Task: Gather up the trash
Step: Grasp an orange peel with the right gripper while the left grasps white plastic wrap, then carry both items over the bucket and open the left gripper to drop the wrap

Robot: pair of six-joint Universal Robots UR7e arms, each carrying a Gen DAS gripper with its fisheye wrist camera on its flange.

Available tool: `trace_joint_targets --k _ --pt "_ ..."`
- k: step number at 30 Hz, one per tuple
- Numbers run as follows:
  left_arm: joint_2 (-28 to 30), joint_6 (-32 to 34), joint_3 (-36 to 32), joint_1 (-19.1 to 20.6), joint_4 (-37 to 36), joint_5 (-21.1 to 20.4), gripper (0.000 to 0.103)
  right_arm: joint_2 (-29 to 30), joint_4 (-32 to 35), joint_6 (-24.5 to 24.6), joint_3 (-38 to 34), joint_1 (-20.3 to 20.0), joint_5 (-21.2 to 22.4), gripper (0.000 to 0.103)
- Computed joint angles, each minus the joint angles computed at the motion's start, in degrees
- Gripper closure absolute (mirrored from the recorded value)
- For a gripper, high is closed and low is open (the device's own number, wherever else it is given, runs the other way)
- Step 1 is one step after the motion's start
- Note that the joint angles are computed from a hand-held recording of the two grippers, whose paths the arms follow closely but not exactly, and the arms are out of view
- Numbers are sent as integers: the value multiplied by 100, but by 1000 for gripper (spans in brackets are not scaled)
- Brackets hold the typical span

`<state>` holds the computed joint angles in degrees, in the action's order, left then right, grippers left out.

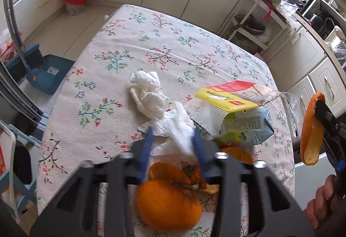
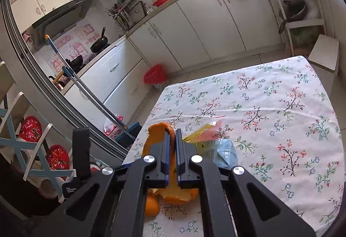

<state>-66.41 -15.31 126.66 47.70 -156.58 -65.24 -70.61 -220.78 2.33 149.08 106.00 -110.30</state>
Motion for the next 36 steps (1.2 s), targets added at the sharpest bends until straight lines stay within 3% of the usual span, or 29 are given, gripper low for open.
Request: trace_joint_targets --k 2,10,14,18,21,26,29,36 --pt "-6 8 -24 40 -20 -213 99 -42 -10 40 28 -29 75 98" --pt "-564 226 302 -127 -931 -549 101 -97 -164 236 177 -49 232 98" --pt "-882 405 518 -319 -1315 -554 101 -92 -286 393 246 -6 249 98" --pt "-1246 621 810 -706 -1494 -247 101 -32 -507 477 298 248 66 98" --pt "-1571 762 1112 -1075 -1584 17 101 46 -652 518 305 595 -225 98" --pt "-2342 639 1563 -1477 -1442 -67 101 192 -949 621 357 1260 -753 98" --pt "-2886 364 1828 -1706 -1155 22 101 329 -1149 672 397 1694 -1181 98" --pt "-4208 -320 2301 -2597 -29 692 101 858 -1749 1023 509 2805 -2383 98"
